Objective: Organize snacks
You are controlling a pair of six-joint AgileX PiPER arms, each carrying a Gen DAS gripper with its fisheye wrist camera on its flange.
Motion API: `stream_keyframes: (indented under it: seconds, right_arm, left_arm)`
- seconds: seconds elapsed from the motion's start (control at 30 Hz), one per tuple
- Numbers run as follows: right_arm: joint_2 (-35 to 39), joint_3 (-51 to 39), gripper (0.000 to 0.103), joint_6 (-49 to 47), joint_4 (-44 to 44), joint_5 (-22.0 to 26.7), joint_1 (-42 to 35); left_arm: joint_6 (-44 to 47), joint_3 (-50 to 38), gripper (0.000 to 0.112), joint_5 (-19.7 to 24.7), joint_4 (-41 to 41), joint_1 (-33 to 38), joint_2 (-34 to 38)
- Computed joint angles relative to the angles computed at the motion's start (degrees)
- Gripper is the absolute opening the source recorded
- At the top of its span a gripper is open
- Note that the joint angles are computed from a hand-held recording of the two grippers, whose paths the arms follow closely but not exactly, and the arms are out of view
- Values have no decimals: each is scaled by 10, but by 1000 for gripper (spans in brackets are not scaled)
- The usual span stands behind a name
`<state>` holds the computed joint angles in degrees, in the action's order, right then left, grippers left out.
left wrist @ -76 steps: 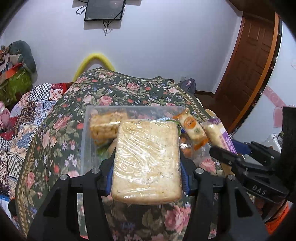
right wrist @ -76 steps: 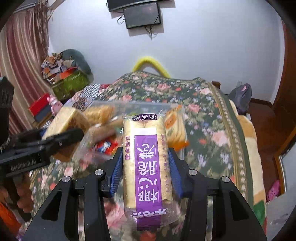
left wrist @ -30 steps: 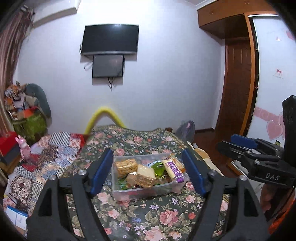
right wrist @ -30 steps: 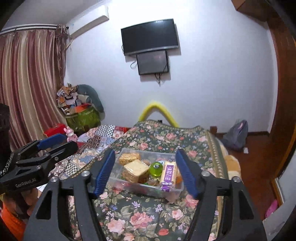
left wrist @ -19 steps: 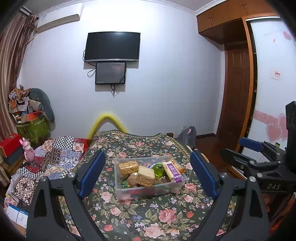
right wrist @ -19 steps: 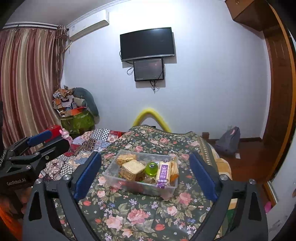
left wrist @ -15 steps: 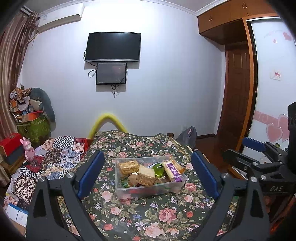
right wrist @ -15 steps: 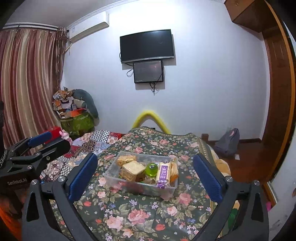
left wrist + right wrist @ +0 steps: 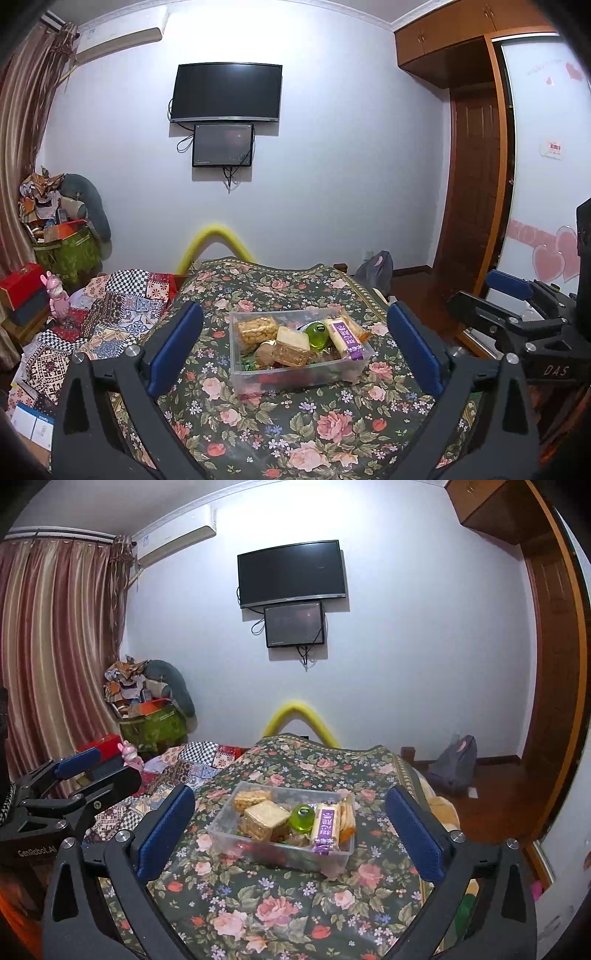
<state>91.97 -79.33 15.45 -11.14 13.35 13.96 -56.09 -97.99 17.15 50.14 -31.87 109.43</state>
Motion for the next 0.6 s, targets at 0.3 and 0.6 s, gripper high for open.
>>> stream_keyframes:
  seconds: [0.3, 0.6]
  right_arm:
    - [-7, 8, 103, 50, -48, 1, 5]
    - [-9, 10, 103, 64, -57, -2, 3]
  left_arm:
    - [0, -9, 103, 1, 4, -2, 8]
    - [-3, -7, 103, -7, 2, 0, 9]
